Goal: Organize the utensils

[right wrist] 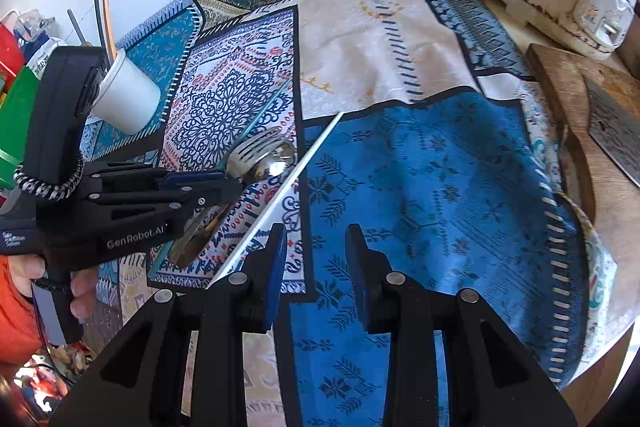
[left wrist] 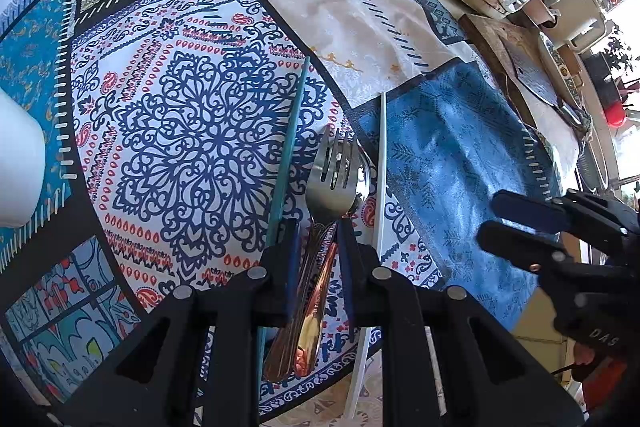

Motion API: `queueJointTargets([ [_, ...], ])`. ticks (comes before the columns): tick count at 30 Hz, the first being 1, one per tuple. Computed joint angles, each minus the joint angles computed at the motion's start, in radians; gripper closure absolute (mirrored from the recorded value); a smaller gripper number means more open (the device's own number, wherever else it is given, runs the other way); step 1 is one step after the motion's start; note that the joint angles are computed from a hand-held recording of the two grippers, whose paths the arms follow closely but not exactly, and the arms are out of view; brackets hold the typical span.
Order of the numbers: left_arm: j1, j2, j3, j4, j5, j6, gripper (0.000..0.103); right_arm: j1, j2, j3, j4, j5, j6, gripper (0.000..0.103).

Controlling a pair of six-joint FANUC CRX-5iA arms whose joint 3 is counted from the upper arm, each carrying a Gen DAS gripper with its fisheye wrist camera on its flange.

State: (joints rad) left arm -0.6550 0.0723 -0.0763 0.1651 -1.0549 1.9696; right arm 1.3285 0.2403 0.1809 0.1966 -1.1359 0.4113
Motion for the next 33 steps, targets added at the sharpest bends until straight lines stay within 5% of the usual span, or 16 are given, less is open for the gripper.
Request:
queueJointTargets([
  [10,0.010,-0.045,-0.057,0.030,0.049,-0.028,0.103,-0.010,0.064,0.052,-0.092,0.031,0.030,0.076],
  [17,0.043,-0.119,-0.120,0.044,0.060,0.001,0.103,0.009,0.123,0.117,-0.044,-0.026,0.040,0.076],
  [27,0.016,-0.087,-0.058,-0.022,-0.023,0.004,0.103,0.043,0.142,0.118,0.033,-0.124,0.093,0.080],
  [33,-0.016,-0.029,0.016,-0.070,-0.080,0.004,0.103,0.019,0.093,0.063,0.010,-0.112,0.079,0.095],
])
